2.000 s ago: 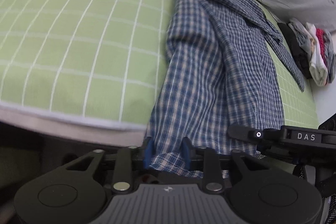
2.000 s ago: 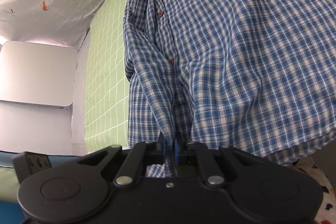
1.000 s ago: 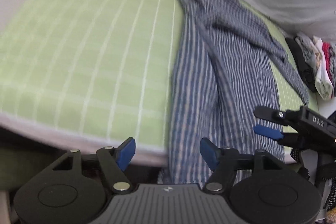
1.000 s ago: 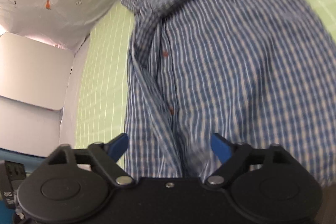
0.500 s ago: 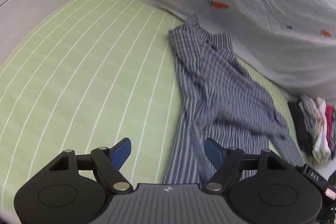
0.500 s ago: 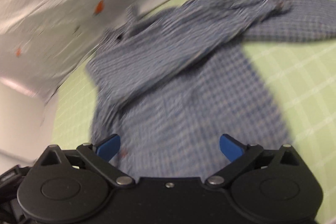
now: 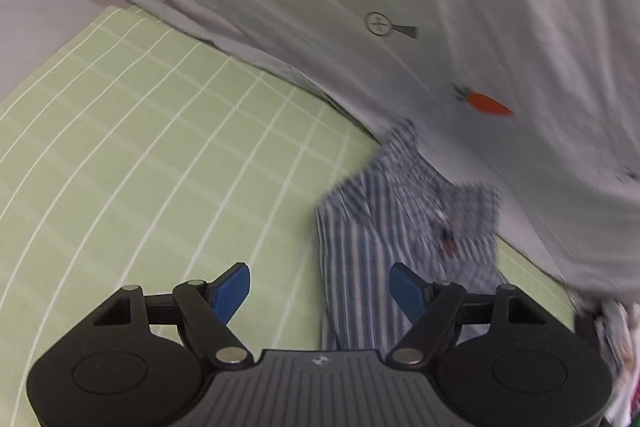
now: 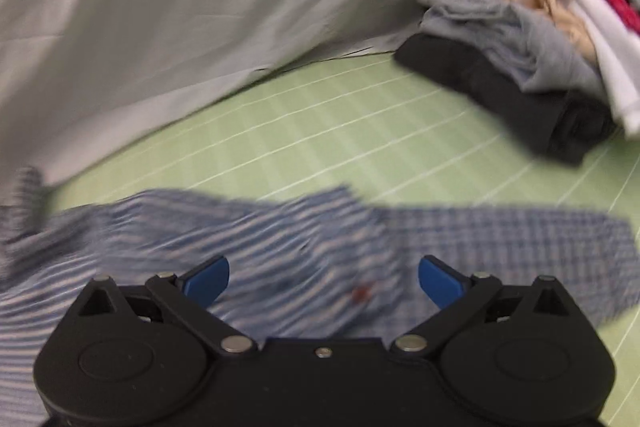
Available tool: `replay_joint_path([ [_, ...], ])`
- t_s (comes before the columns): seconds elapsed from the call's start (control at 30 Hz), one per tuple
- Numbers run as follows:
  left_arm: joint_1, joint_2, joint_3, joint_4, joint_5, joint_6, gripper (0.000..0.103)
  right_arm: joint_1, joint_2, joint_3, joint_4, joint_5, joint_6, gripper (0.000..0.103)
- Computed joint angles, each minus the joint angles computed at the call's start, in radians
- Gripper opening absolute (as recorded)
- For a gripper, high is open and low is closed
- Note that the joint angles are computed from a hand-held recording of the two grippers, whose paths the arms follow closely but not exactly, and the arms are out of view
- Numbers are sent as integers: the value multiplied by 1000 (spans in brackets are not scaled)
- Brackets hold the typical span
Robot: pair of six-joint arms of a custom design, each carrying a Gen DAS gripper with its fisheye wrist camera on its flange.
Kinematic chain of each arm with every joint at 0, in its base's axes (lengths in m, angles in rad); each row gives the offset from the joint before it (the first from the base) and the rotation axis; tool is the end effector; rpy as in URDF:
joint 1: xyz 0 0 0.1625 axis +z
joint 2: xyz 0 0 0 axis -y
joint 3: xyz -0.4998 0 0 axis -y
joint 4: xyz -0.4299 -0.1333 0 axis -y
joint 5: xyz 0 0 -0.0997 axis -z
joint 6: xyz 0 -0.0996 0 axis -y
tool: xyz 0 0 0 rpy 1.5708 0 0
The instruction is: Fold clothes
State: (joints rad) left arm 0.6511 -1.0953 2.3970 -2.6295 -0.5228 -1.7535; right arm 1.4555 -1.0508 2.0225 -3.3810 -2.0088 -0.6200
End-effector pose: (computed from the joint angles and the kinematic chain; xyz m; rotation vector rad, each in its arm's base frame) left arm -0.2073 -0.4340 0.1202 -0.8103 2.2445 -1.2706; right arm 0.0186 -0.6308 0.2550 0.3586 -2.3181 0.7841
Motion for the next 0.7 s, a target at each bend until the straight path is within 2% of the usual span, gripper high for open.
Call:
replay_joint_path([
  [0.1,66,46,10,-274,-7,165,77,-17,17,-30,13,27,-20,102],
  [0.17,96,66,4,-355,-27,219,77,-28,13,-39,55,62,-6,100],
  [0.2,110,75,0,-387,-37,242,77,-29,15,-43,67,63,-4,93],
  [0.23,121,84,-4,-411,-45,265,76,-27,21,-45,65,50,-6,82],
  [0.27,130,90,-11,-416,-50,284,75,-22,27,-45,59,32,-7,76],
  [0.3,134,94,-19,-398,-47,289,68,-19,35,-47,51,14,-6,66],
  [0.33,136,97,-28,-375,-43,291,59,-16,43,-49,39,-1,-6,62],
  [0.4,148,97,-50,-317,-47,293,49,-12,51,-49,23,-17,-20,56],
  [0.47,155,104,-63,-305,-52,323,30,-10,50,-48,24,-13,-43,43],
  [0.5,159,107,-70,-300,-54,339,15,-12,48,-48,33,-2,-55,34],
  [0.53,161,110,-78,-292,-52,355,8,-13,45,-48,41,10,-67,25],
  [0.6,161,116,-95,-259,-42,383,3,-12,46,-43,23,22,-114,18],
  [0.7,153,118,-133,-135,-7,380,3,-7,54,-31,-54,35,-190,16],
])
